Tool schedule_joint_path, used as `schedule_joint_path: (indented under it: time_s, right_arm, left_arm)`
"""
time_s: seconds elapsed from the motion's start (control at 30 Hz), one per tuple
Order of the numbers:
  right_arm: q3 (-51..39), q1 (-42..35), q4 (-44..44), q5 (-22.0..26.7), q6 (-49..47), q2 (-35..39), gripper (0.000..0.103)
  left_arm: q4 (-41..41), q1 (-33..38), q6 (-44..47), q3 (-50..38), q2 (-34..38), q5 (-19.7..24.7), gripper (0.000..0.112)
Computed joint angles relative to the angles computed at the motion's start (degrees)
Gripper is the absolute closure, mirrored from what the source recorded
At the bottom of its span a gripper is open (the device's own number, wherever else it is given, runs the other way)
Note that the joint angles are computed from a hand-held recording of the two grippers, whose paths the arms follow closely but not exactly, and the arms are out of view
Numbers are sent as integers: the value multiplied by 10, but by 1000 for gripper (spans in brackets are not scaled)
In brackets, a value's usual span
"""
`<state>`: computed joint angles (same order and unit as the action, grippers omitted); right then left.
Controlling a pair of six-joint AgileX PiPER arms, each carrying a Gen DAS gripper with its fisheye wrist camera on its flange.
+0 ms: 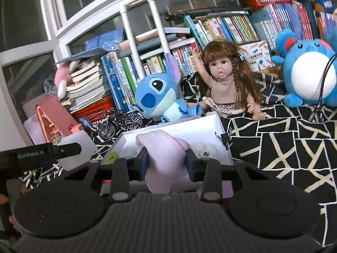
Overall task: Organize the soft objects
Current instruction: 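Carry the foam block with the left tool while the right tool carries the pink cloth over the box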
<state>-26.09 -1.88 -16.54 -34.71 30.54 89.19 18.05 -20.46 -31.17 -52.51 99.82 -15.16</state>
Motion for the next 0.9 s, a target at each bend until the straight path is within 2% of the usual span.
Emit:
schedule_joint_path:
  time_s: [0.1, 0.23, 0.4, 0.53, 0.83, 0.9]
  right_arm:
    - [-38, -7, -25, 27, 38, 19, 62]
    - [-88, -11, -59, 54, 81, 50, 62]
    - [-142, 5, -39, 88, 68, 86, 62]
    - [-187, 22, -2, 119, 36, 121, 61]
    - [-253, 28, -32, 159, 79, 187, 61]
    - [-259, 30, -27, 164, 74, 195, 61]
  left_arm:
    - [25, -7, -23, -45, 28, 22, 56]
    - [-49, -20, 57, -102, 74, 45, 56]
    - [37, -20, -42, -161, 124, 71, 56]
    - [49, -22, -58, -182, 149, 80, 56]
    - [-26, -35, 38, -201, 178, 92, 56]
    - [-22, -36, 34, -204, 183, 92, 56]
